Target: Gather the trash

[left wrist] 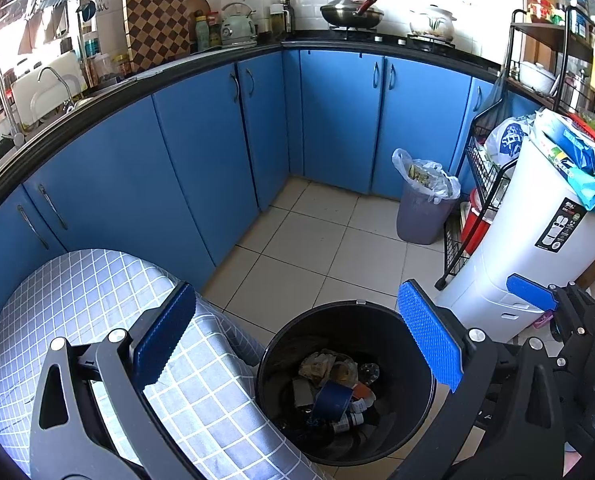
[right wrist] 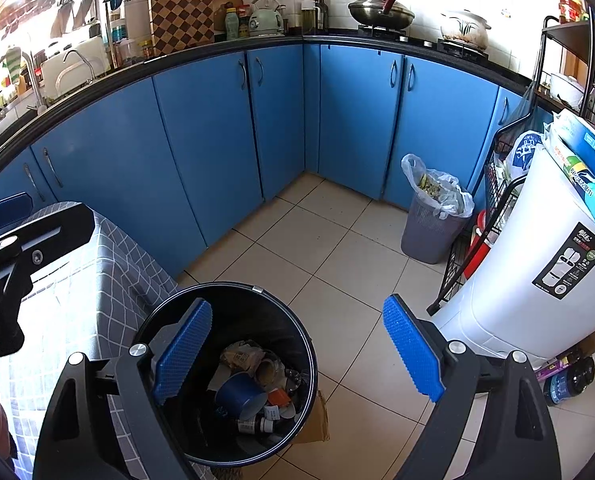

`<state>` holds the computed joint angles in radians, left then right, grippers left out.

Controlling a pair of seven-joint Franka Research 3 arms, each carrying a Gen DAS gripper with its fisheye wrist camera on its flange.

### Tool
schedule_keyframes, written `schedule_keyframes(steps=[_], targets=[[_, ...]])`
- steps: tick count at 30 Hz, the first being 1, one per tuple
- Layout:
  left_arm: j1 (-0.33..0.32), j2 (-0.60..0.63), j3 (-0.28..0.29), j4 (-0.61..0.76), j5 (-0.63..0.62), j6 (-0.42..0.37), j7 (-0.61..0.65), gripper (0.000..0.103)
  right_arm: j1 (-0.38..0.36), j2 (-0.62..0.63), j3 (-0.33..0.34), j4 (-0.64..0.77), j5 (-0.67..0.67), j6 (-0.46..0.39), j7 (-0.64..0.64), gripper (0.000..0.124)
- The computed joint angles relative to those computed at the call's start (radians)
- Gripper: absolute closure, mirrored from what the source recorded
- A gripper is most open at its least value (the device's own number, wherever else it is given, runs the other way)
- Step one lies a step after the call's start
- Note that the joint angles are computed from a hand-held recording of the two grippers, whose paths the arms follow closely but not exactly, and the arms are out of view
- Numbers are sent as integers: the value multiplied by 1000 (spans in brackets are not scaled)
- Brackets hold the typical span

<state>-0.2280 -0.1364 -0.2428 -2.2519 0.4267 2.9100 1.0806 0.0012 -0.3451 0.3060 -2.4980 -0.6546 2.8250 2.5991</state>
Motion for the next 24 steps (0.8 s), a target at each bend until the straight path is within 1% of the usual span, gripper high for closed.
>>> schedule_keyframes(steps=[4, 10, 15, 18, 19, 21, 22, 24], targets=[[-8, -1, 4, -2, -19, -4, 18, 3, 4, -1, -4, -2, 6, 2, -6, 39], [-3, -2, -1, -4, -5, -4, 9, 3, 1, -2, 0, -2, 7, 1, -6, 39], [-22, 2, 12, -2, -63, -16, 63, 3, 4, 0, -1, -4, 10, 1, -8, 39], [-10, 5, 1, -2, -29, -4, 41, 3, 3, 0, 0, -4, 8, 0, -7, 39], [-20, 7, 10, -2, -60, -7, 67, 3, 3, -2, 1, -5, 8, -2, -6, 39], [-57, 16, 38, 3, -189, -23, 166, 3, 2, -1, 1, -5, 7, -2, -4, 39], [-58, 17, 38, 4, -207, -27, 181, 3, 3, -1, 1, -5, 7, -4, -4, 39], [-42, 16, 25, -1, -180, -17, 160, 3, 5, -2, -1, -7, 8, -2, -5, 39]])
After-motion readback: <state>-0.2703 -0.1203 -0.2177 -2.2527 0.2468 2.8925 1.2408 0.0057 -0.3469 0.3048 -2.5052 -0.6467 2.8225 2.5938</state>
